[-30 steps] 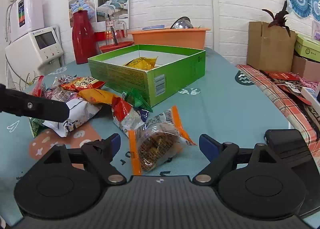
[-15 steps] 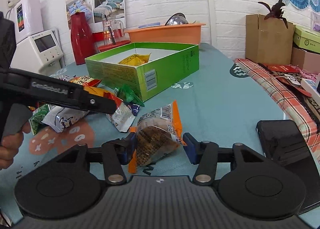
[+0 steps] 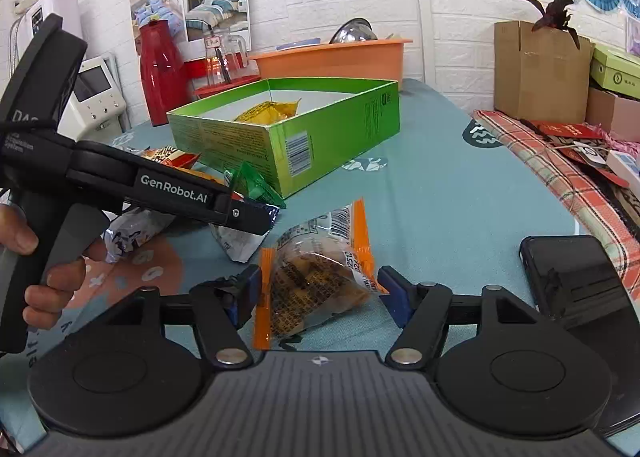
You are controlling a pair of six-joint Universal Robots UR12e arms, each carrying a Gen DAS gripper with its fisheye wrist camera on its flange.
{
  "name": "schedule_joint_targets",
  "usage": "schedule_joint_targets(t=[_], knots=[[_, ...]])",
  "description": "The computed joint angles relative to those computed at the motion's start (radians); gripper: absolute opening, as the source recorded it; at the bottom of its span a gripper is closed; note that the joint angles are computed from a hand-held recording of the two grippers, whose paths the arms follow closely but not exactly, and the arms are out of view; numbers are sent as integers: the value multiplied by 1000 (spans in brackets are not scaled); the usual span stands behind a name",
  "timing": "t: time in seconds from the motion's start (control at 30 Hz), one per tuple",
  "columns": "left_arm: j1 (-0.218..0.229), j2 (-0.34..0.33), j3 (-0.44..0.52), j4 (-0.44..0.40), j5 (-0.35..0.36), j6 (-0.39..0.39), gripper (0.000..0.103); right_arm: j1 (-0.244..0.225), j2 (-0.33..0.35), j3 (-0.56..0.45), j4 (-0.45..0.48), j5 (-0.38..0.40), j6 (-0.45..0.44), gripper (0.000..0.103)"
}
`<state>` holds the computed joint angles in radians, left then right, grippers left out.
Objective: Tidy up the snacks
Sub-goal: 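Carry the orange-edged bag to the box with the right tool while the left tool grasps a red packet, then open both tools to drop the orange-edged bag and red packet into the box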
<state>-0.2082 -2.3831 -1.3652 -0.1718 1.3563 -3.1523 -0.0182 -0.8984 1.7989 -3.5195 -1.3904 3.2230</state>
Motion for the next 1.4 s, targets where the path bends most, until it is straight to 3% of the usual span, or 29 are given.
schedule_joint_targets(t=[0.03, 0.1, 0.37, 0.6, 0.9, 1.4], knots=[[-1, -1, 3, -2, 3, 9, 75, -1, 3, -2, -4, 0, 11, 103], [-3, -2, 4, 2, 9, 30, 72, -4, 7, -3, -13, 12, 19, 87], [22, 33, -39, 16, -84, 15, 70, 2, -11, 9, -60, -10, -3, 85], [51, 77, -69, 125, -161, -16, 70, 7, -7, -43, -124, -6, -30, 85], [67, 50, 20, 159, -108, -78, 70, 15, 48, -179, -127, 1, -47, 85], [89, -82, 245, 11, -61, -138, 71, 32, 169, -402, 43, -50, -76, 86]])
